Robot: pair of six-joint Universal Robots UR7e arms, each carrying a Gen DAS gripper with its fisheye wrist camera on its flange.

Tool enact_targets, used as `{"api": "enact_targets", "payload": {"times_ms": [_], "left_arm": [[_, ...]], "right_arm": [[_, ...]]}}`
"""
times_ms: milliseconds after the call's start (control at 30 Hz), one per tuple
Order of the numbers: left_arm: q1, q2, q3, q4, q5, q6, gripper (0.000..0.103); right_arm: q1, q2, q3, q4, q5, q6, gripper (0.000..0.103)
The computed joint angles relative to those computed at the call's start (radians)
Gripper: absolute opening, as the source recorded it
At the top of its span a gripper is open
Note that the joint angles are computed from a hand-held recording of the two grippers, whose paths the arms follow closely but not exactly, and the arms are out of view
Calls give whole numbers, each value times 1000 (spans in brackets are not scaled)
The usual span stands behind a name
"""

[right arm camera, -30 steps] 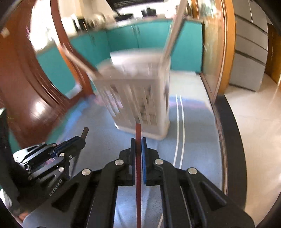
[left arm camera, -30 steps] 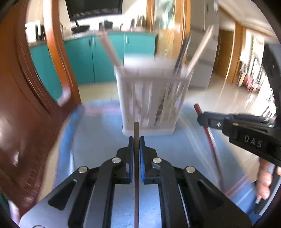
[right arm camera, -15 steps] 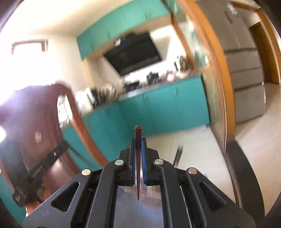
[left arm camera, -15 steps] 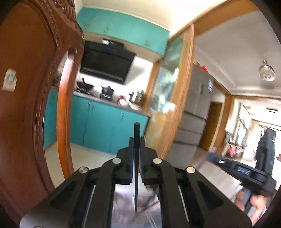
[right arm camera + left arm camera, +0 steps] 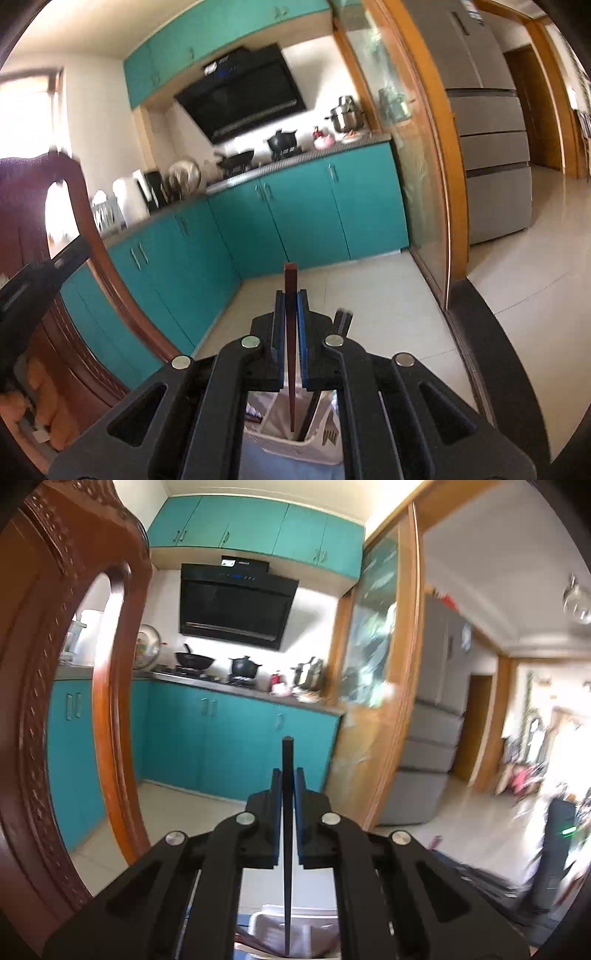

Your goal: Organize utensils

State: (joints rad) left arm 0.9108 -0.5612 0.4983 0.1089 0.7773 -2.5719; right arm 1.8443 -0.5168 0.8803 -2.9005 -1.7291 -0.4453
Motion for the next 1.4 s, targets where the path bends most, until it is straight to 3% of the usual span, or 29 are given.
{"api": "enact_targets", "payload": {"times_ms": [167, 300, 400, 467, 567, 633, 667, 767, 867, 1100, 1400], "left_arm": [[38, 118, -147, 98, -40, 3, 7], [51, 121, -133, 163, -50, -63, 8], [50, 30, 48, 101, -55, -105, 15], [42, -60, 227, 4, -57, -112, 42], [32, -178, 463, -112, -54, -130, 52], [20, -216, 560, -123, -104, -163, 58], [14, -227, 592, -118, -127, -180, 63], [-23, -280, 743, -161, -219, -209, 78], [-73, -324, 857, -218, -301, -196, 87], [-193, -406, 1046, -342, -414, -139, 99], [-311, -448, 1156, -334, -530, -199, 99]], "right_arm": [[4, -7, 42, -3, -22, -39, 7], [3, -24, 86, -24, -36, -61, 8], [2, -41, 116, -45, -33, -63, 25], [2, -71, 162, -76, -17, -55, 41], [-2, -122, 245, -101, 30, -39, 53], [-10, -174, 334, -107, 84, -65, 58], [-15, -191, 374, -132, 96, -83, 67], [-33, -254, 581, -330, 49, -166, 87], [-44, -297, 727, -421, -38, -185, 90], [-24, -390, 940, -550, -95, -217, 100], [13, -448, 1076, -708, -155, -274, 100]]}}
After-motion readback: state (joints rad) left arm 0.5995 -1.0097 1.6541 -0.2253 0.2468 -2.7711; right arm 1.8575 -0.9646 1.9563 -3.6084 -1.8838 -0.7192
